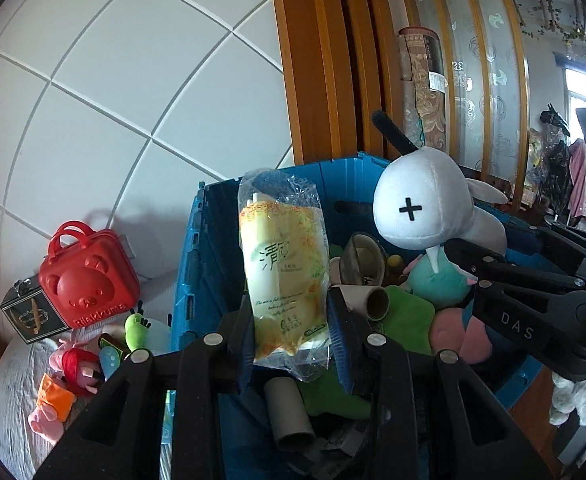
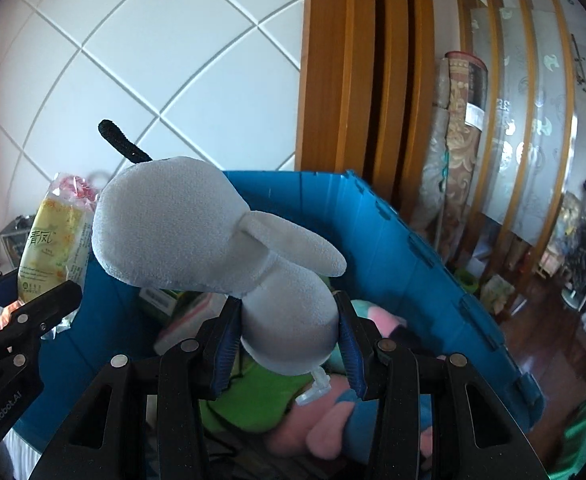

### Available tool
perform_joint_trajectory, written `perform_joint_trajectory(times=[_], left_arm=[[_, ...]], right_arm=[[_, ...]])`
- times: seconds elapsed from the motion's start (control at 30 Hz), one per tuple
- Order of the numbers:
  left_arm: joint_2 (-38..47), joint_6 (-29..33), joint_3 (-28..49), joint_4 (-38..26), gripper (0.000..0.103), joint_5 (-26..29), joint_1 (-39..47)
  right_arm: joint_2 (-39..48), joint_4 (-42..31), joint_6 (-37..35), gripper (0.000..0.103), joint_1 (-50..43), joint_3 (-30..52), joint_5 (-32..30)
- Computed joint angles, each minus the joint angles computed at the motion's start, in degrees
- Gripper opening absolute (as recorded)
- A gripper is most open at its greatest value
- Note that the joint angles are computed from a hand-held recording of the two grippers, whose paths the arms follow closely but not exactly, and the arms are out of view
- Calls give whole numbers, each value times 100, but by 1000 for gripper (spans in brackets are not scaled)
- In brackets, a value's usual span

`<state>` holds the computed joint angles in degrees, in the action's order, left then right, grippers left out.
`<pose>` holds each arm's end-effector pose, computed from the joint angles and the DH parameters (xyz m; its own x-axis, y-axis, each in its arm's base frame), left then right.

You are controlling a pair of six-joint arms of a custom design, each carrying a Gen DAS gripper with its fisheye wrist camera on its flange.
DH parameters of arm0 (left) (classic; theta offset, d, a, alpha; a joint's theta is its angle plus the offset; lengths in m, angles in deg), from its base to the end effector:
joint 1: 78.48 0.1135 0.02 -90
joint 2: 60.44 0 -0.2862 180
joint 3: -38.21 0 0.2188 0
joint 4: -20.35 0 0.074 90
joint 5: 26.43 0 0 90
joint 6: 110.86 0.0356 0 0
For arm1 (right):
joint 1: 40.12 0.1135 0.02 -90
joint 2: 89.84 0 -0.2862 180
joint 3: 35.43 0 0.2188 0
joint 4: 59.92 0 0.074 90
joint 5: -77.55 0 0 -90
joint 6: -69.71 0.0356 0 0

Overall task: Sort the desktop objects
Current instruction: 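Carry snack pack and rabbit plush into the blue bin and open both grippers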

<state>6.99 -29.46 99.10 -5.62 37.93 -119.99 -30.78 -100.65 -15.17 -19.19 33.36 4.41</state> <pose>0.1727 -0.1323 0.2958 -0.4464 0.2151 -0.8686 0.2604 0.9599 0.1038 0.1729 0.0551 0.3403 -0.4889 -0.0956 -0.8671 -0.0663 0.9952 -0.0723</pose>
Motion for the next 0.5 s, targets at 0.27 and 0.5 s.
perform_joint_trajectory(times=[0.27,0.5], left_arm=[[578,-355,264,-155,33,-206,-243],[727,-637,318,-279,75,-411,-337]], right_arm=[[307,86,-614,45,-802,-66,-680],[316,146,-806,46,-938,-129,-893]])
